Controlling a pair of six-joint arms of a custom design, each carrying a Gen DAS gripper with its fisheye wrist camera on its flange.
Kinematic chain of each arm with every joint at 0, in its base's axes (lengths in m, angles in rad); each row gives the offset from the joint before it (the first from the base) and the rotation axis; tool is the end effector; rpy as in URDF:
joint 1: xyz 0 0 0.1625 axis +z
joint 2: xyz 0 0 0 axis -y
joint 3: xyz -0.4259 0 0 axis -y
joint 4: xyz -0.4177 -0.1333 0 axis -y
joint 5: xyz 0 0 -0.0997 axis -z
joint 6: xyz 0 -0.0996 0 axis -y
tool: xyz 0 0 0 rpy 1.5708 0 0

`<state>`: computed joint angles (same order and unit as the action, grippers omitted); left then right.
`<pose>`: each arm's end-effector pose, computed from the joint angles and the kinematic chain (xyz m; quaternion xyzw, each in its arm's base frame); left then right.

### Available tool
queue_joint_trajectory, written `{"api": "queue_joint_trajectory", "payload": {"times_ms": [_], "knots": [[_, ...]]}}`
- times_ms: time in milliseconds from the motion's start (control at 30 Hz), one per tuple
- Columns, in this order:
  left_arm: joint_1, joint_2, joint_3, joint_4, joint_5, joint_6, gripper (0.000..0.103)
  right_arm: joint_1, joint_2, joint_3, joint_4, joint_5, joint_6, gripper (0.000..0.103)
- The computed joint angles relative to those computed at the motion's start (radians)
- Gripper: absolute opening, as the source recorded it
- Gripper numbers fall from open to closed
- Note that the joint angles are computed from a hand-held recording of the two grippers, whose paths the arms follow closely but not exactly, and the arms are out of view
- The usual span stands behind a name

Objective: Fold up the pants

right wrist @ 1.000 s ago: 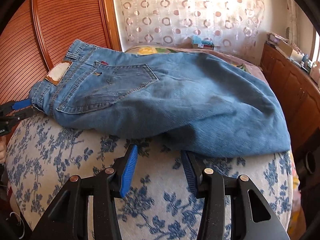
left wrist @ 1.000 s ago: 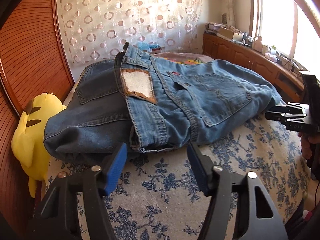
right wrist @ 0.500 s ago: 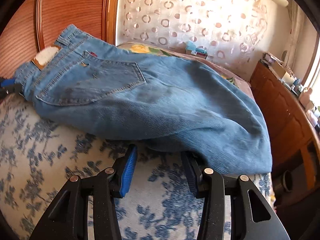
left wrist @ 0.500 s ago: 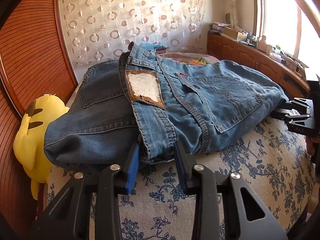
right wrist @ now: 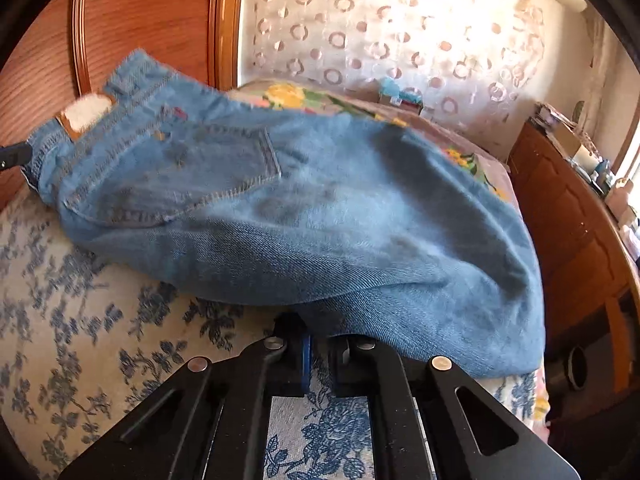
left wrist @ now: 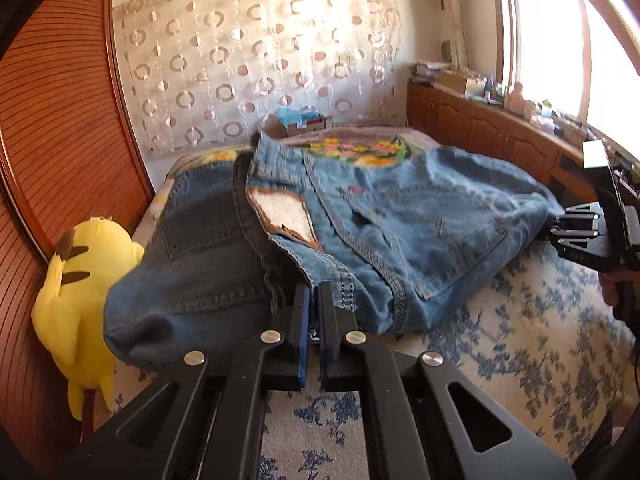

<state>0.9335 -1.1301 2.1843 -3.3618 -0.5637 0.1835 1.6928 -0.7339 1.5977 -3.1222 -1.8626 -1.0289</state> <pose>-0.1213 -0.5293 0.2121 0.1667 0.8186 -0.4086 0.3677 0.1921 -0.7070 0.1197 0.4658 -0.8081 0.2398 0.2691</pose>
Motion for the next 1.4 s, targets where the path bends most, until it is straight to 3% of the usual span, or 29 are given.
{"api": "queue_joint_trajectory", "payload": {"times_ms": [300, 667, 833, 1000, 1233, 1400], "knots": [[-0.051, -0.04, -0.032, -0.024, -0.006, 0.042, 0.004, 0.011, -0.115, 0.072, -0.03, 0.091, 0.02, 0.004], [-0.182, -0.176, 0.096, -0.077, 0.056, 0.039, 0.004, -0.044, -0.406, 0.351, -0.011, 0.23, 0.012, 0.004], [-0.238, -0.244, 0.187, -0.046, 0.078, -0.046, 0.004, -0.084, -0.513, 0.455, 0.021, 0.274, -0.024, 0.003], [-0.28, -0.3, 0.285, 0.007, 0.097, -0.185, 0.004, -0.138, -0.611, 0.521, 0.124, 0.323, -0.033, 0.003], [-0.275, -0.342, 0.387, 0.252, 0.073, -0.451, 0.004, -0.195, -0.641, 0.543, 0.201, 0.285, -0.04, 0.004], [-0.279, -0.358, 0.412, 0.366, 0.044, -0.531, 0.004, -0.199, -0.648, 0.537, 0.226, 0.27, -0.025, 0.007]]}}
